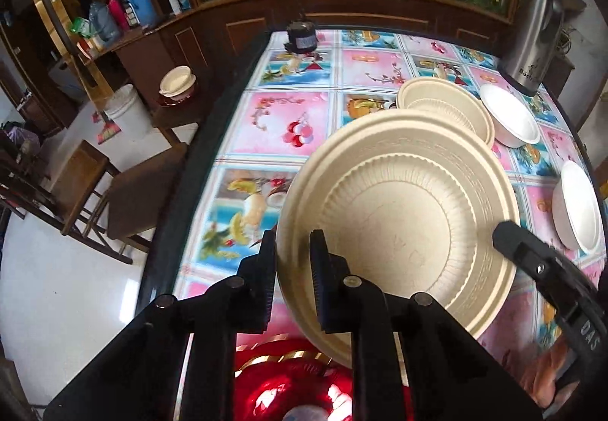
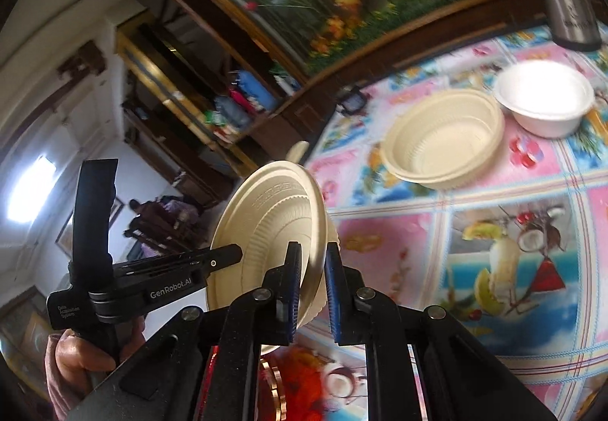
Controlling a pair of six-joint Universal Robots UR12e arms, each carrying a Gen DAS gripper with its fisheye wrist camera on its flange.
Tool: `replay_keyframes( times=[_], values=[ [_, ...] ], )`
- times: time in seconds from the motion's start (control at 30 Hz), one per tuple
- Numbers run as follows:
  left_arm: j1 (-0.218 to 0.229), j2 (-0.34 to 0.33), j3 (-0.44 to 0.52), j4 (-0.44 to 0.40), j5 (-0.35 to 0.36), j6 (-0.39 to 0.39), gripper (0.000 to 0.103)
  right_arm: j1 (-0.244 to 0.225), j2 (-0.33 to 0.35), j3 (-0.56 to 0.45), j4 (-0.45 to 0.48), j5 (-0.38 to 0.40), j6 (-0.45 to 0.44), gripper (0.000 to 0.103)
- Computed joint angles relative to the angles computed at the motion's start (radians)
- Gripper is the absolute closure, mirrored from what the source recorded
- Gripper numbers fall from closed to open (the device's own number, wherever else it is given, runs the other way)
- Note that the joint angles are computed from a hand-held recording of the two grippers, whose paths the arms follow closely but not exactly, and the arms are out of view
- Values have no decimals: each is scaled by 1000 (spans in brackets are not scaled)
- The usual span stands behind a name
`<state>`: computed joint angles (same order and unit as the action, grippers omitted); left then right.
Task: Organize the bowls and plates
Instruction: 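Lift the beige bowl and set it onto the red plates in the left gripper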
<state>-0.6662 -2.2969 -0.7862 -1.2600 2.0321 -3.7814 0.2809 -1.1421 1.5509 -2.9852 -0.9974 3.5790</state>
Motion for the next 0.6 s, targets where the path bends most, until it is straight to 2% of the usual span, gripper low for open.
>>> replay_keyframes(
  times=[0.13, 0.27, 0.4, 0.53, 0.6],
  values=[
    [-7, 74, -112, 10, 11, -32, 88, 8, -11, 3, 11, 55, -61, 91],
    [-16, 141, -215, -20, 18, -97, 88, 31, -25, 1, 92, 100, -188, 91],
    [-25, 181, -277, -71, 3, -149, 87, 62, -47, 0, 241, 94, -368, 91],
    [-27, 205, -327, -95, -59, -175, 86, 92, -64, -7, 410, 47, -556, 90],
    [-28, 210, -342, -100, -91, -178, 86, 102, -67, -11, 477, 22, -623, 90]
  ],
)
